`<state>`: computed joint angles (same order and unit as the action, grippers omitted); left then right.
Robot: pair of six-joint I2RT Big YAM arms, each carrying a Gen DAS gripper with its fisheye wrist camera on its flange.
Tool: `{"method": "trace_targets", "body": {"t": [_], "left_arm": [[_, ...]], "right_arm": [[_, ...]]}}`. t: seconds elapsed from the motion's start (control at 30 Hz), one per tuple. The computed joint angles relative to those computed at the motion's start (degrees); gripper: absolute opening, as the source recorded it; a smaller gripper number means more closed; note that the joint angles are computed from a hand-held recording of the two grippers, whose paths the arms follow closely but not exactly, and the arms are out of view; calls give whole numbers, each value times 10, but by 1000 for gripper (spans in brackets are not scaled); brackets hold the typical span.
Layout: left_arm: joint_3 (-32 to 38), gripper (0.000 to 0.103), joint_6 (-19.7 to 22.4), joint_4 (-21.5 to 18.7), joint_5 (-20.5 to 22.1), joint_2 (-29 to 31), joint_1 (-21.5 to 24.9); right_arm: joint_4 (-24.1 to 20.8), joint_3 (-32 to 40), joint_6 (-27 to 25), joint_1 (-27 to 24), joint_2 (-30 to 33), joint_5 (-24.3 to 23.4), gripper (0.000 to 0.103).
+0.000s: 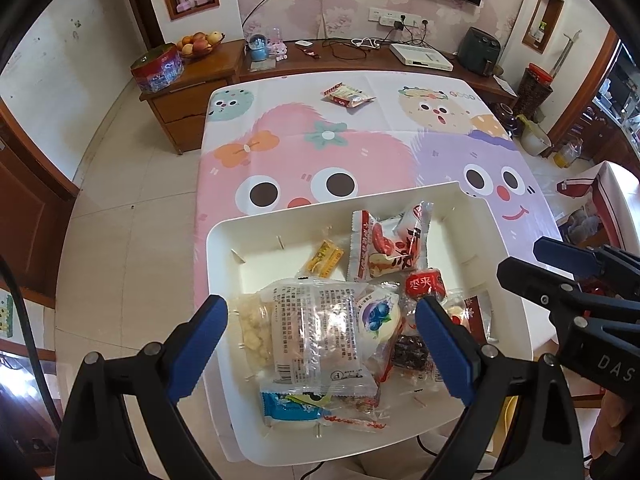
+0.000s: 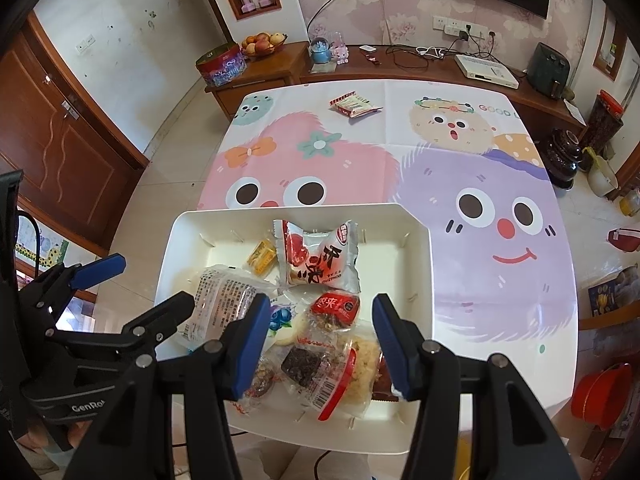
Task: Organize snacks
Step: 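Move the right gripper toward the white LIPO bag on the tablecloth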
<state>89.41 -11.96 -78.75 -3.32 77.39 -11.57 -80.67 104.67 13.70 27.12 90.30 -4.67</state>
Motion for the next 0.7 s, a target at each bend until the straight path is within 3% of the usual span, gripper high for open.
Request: {"method": "trace_targets", "body": {"t": [0.47, 0.7], "left_arm": [[3, 94, -6, 1, -6, 13, 21], [46, 94, 7, 4, -22, 48, 41]], "right_arm": [[-9, 34, -15, 3, 36, -10, 53], [-27, 124, -54, -6, 89, -9, 53]]}}
